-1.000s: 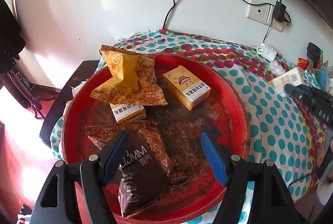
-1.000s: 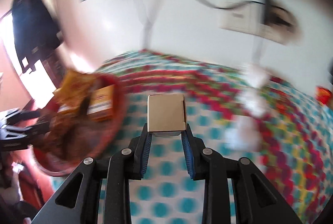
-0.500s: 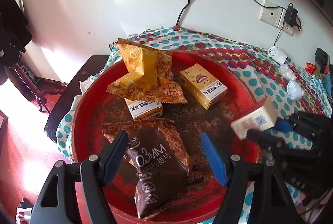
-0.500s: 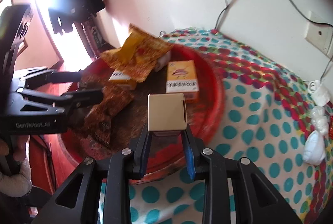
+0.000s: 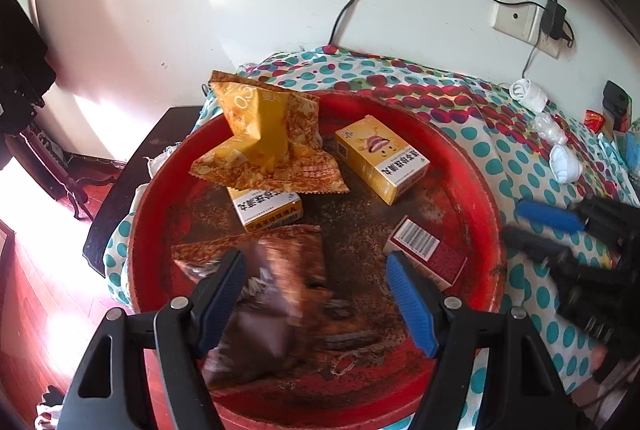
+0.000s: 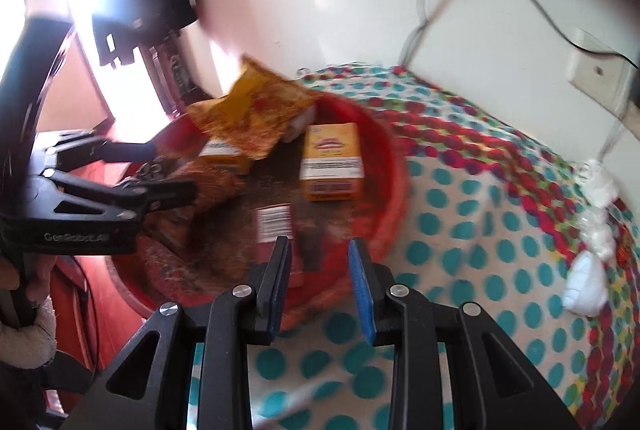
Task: Organize objects
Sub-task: 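Carry the cream barcode box into the red tray and open the right tool, then close the right tool around the red candy bar while the left tool reaches for the white sock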
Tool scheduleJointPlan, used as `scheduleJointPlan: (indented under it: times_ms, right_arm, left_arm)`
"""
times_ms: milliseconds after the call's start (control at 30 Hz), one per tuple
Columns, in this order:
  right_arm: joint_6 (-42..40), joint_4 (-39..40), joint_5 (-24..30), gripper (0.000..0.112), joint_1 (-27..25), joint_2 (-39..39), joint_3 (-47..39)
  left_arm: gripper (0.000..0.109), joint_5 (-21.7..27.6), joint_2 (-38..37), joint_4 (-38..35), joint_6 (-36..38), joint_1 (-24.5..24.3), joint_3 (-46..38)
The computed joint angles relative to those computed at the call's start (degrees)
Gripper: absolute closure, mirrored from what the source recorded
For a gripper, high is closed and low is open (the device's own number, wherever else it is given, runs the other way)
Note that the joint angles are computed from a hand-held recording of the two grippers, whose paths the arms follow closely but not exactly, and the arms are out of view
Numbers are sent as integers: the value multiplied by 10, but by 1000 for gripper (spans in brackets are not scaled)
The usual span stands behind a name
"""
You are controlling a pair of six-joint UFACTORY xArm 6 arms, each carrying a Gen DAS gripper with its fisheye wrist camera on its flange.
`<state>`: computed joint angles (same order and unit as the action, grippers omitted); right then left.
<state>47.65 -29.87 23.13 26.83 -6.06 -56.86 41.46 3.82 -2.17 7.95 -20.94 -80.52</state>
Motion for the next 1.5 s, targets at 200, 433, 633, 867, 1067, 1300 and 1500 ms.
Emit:
scheduleJointPlan:
  times_ms: [200, 433, 633, 867, 1067, 1300, 1500]
  right_arm:
    - [75, -51, 20, 69, -68, -96, 87]
    - [98, -77, 49, 67, -202, -221, 190]
    - [32, -48, 46, 67, -309, -186, 179]
    - [11, -34, 14, 68, -365, -83, 127]
    - [-2, -51, 9, 67, -370, -20, 84]
    - [6, -65, -5, 59, -370, 4, 74]
    - [-29, -31, -24, 79, -370, -4, 87]
  left_arm:
    - [34, -10, -2, 4, 14, -14, 10]
    - [34, -35, -21, 2, 37, -36, 30]
    - [34, -19, -17, -22, 63, -79, 12]
    - [34, 13, 72, -9, 79, -152, -107]
    - [34, 48, 185, -3, 72, -194, -249]
    - [34, 106, 308, 23, 42, -226, -409]
    - [34, 149, 369, -12, 29, -237, -498]
